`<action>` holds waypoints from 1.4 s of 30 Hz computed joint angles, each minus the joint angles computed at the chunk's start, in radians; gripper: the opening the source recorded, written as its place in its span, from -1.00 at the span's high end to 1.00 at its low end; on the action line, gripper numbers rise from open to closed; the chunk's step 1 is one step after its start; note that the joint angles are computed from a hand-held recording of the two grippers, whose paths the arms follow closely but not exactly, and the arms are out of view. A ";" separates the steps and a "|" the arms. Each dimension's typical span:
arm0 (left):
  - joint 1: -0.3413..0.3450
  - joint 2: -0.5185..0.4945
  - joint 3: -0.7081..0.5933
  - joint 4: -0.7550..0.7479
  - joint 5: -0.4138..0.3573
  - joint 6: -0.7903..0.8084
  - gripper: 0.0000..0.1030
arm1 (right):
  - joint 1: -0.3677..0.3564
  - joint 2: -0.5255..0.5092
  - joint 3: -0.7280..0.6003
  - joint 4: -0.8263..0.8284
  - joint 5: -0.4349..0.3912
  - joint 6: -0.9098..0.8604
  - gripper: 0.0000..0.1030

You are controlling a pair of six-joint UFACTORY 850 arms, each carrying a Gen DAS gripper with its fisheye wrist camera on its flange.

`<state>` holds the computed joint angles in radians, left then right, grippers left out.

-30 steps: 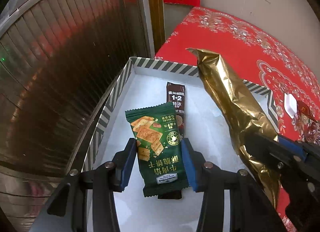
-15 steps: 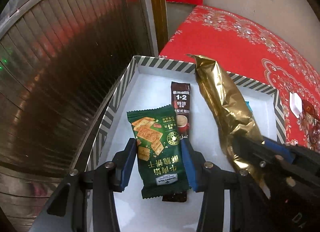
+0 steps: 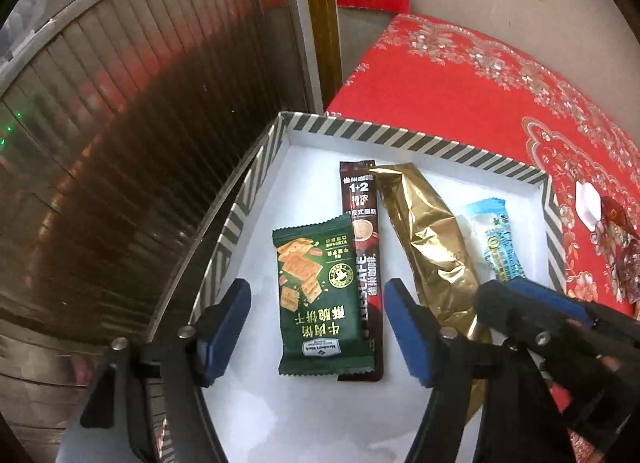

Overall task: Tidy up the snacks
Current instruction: 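Open both grippers to release the packets into the box and withdraw, then move both tools back to the snack pile on the red tablecloth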

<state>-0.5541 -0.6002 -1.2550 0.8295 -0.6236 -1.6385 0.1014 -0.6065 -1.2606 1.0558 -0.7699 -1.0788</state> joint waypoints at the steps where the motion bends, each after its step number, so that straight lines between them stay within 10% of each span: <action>1: -0.003 0.004 0.001 0.002 -0.004 -0.004 -0.39 | -0.007 0.007 0.007 0.017 -0.003 -0.019 0.35; 17: -0.070 -0.059 -0.170 -0.030 0.011 0.113 -0.58 | -0.185 0.110 0.068 0.025 0.074 -0.127 0.17; 42: -0.099 -0.488 -0.872 -0.443 -0.103 0.767 -0.58 | -0.481 0.064 0.010 -0.100 0.071 -0.011 0.17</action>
<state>-0.6535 -1.0880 -2.1274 0.3860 -0.7267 -0.8714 -0.3800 -0.5429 -1.2505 0.9560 -0.6986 -1.0900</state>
